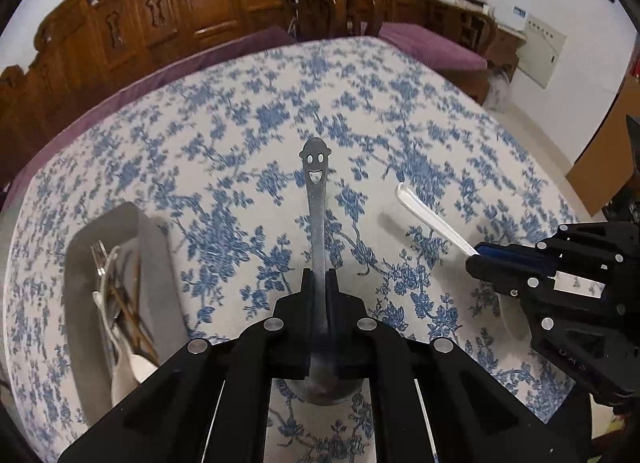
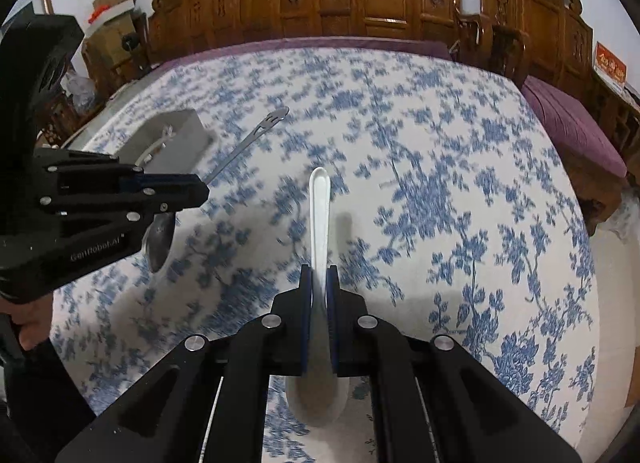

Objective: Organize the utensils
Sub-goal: 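Carry the steel spoon to the tray with the left tool while the right carries the white spoon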

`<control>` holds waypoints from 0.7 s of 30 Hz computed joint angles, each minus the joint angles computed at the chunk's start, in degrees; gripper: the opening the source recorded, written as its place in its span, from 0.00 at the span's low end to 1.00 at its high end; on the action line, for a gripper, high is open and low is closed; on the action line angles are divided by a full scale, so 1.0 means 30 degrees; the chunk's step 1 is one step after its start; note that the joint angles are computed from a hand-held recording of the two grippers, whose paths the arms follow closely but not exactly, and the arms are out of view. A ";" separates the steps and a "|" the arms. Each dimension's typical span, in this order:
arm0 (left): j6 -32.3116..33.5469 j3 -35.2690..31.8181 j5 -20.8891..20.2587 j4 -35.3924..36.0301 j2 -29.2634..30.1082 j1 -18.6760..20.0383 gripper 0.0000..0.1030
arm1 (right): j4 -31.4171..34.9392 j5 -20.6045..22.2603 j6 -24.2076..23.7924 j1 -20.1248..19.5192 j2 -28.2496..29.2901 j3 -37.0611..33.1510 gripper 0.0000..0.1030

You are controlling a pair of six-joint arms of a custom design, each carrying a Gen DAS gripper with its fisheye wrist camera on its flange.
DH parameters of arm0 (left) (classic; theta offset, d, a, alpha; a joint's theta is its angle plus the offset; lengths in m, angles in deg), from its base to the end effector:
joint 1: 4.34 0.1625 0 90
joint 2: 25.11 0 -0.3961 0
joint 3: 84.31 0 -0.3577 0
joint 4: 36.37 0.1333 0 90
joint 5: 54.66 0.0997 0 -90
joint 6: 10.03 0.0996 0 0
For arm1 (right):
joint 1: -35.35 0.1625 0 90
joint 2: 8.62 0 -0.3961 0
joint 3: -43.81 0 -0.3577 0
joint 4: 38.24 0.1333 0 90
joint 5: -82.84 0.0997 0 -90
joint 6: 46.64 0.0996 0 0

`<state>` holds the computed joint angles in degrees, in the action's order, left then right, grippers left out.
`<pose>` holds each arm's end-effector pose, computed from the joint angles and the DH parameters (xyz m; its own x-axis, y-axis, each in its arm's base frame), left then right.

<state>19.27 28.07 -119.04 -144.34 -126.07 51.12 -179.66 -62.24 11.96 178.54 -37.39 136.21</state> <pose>-0.0728 -0.4168 0.4027 -0.3965 0.8109 -0.4304 0.8684 0.4834 0.1108 0.5045 -0.3130 -0.0441 -0.7743 0.2069 0.5981 -0.2335 0.7850 -0.5738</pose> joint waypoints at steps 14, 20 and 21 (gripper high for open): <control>0.1079 -0.3509 -0.1015 0.0841 -0.0028 0.1217 0.05 | 0.1572 -0.0401 -0.2141 0.0450 0.2427 -0.5218 0.08; 0.1830 -0.5007 -0.1044 0.0867 0.0479 0.2241 0.05 | 0.1893 -0.0285 -0.3204 0.0434 0.3727 -0.7530 0.08; 0.1917 -0.5166 -0.1024 0.0833 0.0578 0.2395 0.05 | 0.1929 -0.0257 -0.3397 0.0413 0.3954 -0.7915 0.08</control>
